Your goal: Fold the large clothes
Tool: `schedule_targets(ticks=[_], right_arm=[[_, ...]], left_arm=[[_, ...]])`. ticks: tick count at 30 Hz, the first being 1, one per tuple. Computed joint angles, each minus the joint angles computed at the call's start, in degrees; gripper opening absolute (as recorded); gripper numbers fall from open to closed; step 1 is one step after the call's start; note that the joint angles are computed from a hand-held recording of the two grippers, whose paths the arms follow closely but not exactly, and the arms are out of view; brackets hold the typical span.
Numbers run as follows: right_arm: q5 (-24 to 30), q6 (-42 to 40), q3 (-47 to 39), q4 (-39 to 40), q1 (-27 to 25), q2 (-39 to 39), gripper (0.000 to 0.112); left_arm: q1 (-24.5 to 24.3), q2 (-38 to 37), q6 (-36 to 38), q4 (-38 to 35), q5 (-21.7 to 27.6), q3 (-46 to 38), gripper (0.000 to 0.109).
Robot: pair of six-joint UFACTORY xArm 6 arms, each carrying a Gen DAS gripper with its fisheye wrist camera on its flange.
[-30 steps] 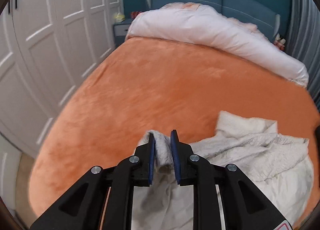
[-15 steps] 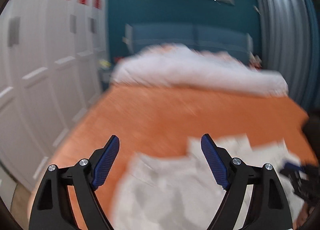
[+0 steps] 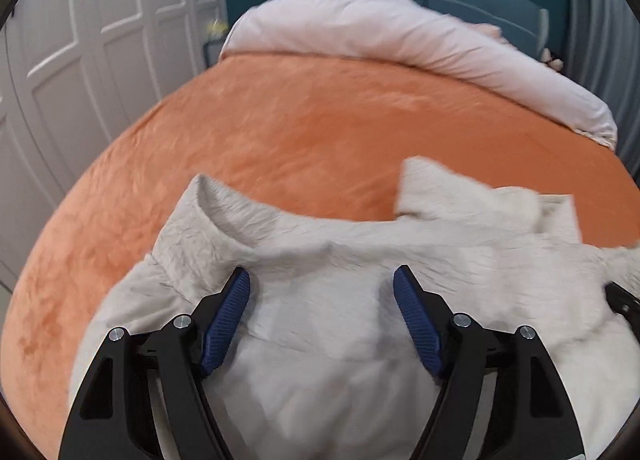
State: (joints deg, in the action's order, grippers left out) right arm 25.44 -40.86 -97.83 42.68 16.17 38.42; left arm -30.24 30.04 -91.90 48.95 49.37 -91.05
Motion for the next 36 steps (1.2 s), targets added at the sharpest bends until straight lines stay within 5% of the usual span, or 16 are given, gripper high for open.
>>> schedule_targets(ticks=[12,25,36], right_arm=[[1.6,-5.8,-5.5,9.3,-0.4,6.2,0.0],[0.7,-9.2,-4.0,13.3,-0.5,5.7,0.0],[2.4,-4.8,-5.8,8.3,-0.8,6.5,0.0]], left_arm=[[1.9,2.1,-6.3,3.9,-7.2,2.2,0.077],[1.3,3.8,-6.4,4.0,-5.9,0.6,0.077],[1.2,4.2,-4.7,2.5,-4.7,-0.2,0.077]])
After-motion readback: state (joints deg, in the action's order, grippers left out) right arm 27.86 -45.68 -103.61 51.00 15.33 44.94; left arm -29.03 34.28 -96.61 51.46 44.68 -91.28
